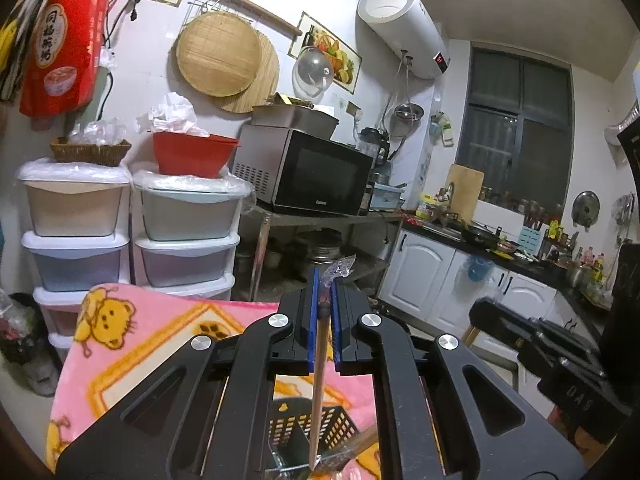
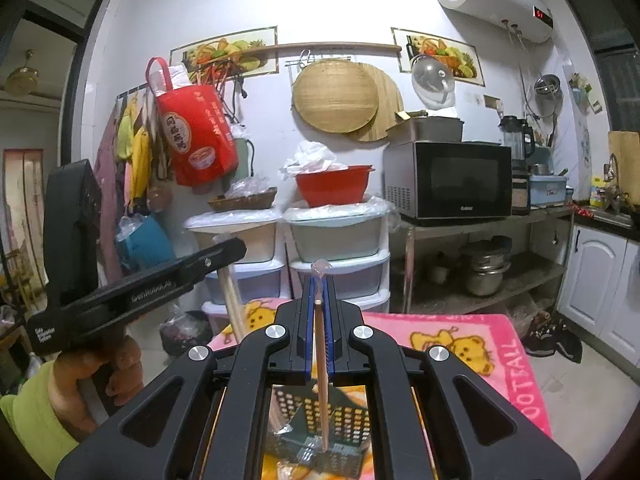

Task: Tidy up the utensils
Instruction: 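Raise both held chopsticks and carry them over the green caddy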

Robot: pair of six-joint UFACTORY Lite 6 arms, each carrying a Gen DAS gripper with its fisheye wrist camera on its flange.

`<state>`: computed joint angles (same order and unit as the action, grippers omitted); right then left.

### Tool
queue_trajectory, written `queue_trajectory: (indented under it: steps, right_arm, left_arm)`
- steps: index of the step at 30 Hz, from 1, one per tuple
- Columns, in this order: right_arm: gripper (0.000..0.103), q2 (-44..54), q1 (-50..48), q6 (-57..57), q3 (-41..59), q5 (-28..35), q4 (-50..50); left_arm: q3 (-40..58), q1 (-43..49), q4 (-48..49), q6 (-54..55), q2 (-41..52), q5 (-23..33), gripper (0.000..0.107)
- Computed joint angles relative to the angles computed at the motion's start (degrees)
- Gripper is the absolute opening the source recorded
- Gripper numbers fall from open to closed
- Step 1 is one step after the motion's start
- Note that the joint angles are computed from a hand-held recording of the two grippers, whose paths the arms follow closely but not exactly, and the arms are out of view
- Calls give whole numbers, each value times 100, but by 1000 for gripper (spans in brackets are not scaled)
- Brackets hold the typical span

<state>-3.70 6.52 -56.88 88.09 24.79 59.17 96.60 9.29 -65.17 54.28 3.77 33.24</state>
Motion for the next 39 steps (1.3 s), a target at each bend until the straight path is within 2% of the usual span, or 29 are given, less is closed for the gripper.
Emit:
queue_trajectory:
  steps: [14, 21, 39]
  right_arm:
    - [5, 869, -54, -418, 610, -152, 549]
    - [5, 1268, -42, -724, 681, -276, 916]
    - [5, 1692, 90, -1950, 75, -525, 2176]
  left_arm:
    - [-5, -248, -159, 265, 420, -519, 3]
    - [-213, -288, -669, 851, 641, -721, 3]
    - [-1022, -391, -1845, 2224, 819, -843, 3]
